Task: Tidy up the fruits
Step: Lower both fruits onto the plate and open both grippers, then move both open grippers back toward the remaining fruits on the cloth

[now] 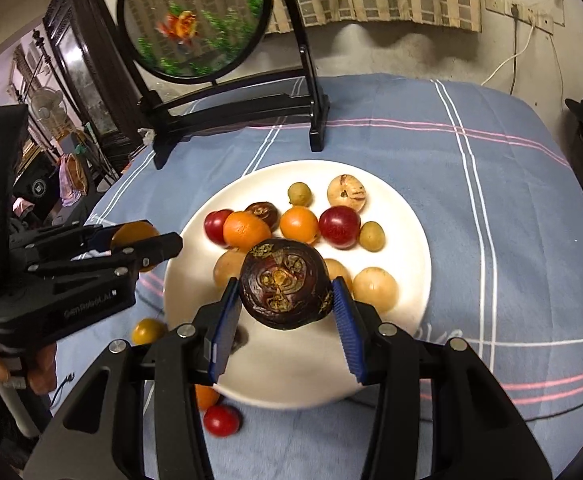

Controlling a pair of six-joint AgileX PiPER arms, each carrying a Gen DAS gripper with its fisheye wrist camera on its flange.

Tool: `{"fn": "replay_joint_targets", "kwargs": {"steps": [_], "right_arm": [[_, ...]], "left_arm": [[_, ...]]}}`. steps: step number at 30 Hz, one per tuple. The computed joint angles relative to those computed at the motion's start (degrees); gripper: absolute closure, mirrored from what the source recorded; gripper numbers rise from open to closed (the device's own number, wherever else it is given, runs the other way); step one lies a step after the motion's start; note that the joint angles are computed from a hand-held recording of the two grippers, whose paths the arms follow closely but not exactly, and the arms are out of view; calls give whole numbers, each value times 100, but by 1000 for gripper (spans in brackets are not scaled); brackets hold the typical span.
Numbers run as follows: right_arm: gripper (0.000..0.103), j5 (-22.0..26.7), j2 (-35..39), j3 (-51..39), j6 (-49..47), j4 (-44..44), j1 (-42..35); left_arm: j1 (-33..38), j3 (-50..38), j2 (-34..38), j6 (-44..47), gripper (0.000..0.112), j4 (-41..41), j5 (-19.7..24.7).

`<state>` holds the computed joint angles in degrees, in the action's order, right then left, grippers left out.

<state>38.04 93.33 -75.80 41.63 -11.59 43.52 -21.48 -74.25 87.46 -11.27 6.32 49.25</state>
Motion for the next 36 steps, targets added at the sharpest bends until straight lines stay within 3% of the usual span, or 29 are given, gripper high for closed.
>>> {"fn": "replay_joint_targets", "kwargs": {"steps": [8,20,31,32,36], "right_arm": [[57,60,551,-496,-447,311,-262],[57,36,880,-763,-749,572,-483],[56,301,1241,-1170,-1014,873,-576],[55,323,1249,-1196,-954,798,-564],[53,291,1151,-1162,-768,655,-610]], "left_arm": [[-141,-211,468,-151,74,240,-112],[-170,-169,632,-336,74,605,-388],[-284,-56,701,-606,74,1037,-559],[-304,-65,703,-643,73,1091,-548],[-233,-73,661,-747,50,1120,-552]]}}
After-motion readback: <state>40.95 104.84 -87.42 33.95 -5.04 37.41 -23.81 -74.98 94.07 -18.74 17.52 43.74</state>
